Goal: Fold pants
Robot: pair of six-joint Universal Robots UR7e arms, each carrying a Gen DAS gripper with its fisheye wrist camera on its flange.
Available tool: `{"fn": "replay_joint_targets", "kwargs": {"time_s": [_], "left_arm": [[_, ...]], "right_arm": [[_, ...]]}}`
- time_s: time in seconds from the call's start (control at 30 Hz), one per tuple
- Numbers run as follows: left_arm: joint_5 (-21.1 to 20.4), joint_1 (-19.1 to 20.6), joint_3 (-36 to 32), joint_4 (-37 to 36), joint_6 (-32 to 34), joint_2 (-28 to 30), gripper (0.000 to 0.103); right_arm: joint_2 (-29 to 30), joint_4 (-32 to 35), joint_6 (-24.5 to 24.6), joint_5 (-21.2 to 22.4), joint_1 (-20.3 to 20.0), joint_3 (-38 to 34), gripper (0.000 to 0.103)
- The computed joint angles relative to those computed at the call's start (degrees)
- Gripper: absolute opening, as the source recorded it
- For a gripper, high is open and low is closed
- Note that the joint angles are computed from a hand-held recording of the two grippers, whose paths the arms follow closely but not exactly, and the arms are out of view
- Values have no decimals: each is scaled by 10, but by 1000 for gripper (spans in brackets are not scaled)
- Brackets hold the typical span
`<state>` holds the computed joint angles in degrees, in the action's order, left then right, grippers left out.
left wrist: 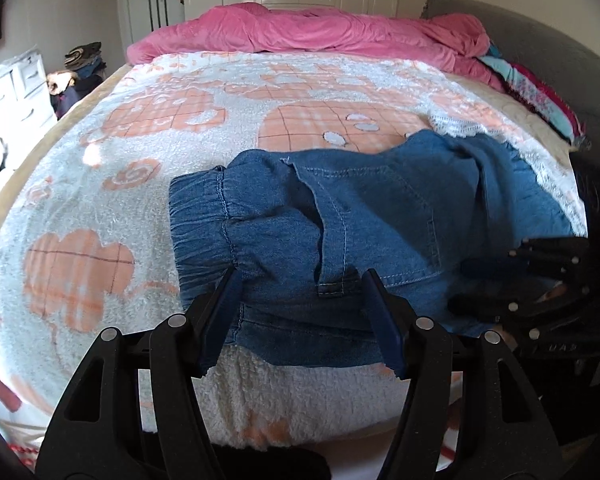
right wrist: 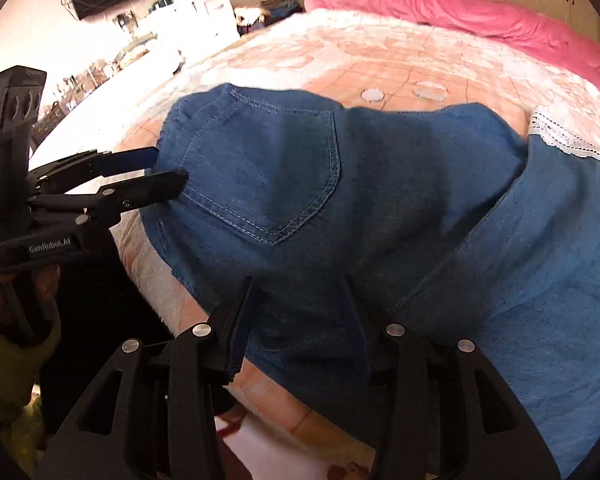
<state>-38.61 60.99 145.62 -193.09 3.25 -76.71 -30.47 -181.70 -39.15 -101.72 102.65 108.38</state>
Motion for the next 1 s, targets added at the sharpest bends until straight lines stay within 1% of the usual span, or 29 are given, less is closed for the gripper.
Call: {"fn": "replay_joint_targets", "kwargs": {"time_s": [0.1,0.17,0.23,0.3,0.4,0.43,0.47,0.5,0.53,0.57,0.63,0.67,0.77,0.87,0.9,0.93,1.0], "left_arm": [[-9,1,2,-18,-4,-1,54],[-9,-6,6,-15,-13,-8,54],[-11,-23,17,-15,-24,-26,55],[-5,-39,24,-10,-32,-36,59],[11,-68,31,-9,-35,-42,60],[10,-73,32,-8,-35,-45,61],[9,-80,33,-4,-37,-46,63],[8,-87,33,2,-41,-48,64],[5,-93,32,4,-41,-47,64],[-2,-96,31,5,-39,-46,64],[-29,-94,24,11,-40,-38,65],[-50,-88,16,18,-43,-32,65],[-108,-65,-5,26,-44,-8,65],[-162,-43,-26,39,-45,17,65],[-180,-37,-37,50,-45,27,65],[-199,-30,-46,56,-40,36,65],[-217,-22,-64,61,-34,58,65]], "right_arm": [[-13,15,8,16,-6,5,42],[-25,19,17,29,-9,13,43],[-42,-9,10,37,-11,33,49],[-57,-37,4,42,-14,51,52],[-70,-61,20,49,-17,56,53],[-74,-67,25,50,-20,56,53],[-77,-78,29,46,-22,57,55],[-79,-92,33,42,-25,59,62],[-83,-100,38,39,-26,62,65],[-86,-108,42,36,-29,63,65],[-85,-119,51,25,-31,54,65],[-83,-121,53,18,-30,47,65],[-84,-136,54,-5,-30,38,71],[-96,-126,61,-1,-36,27,72],[-100,-120,62,0,-38,23,75],[-101,-115,65,0,-39,16,76],[-103,-98,72,-2,-41,2,77]]}}
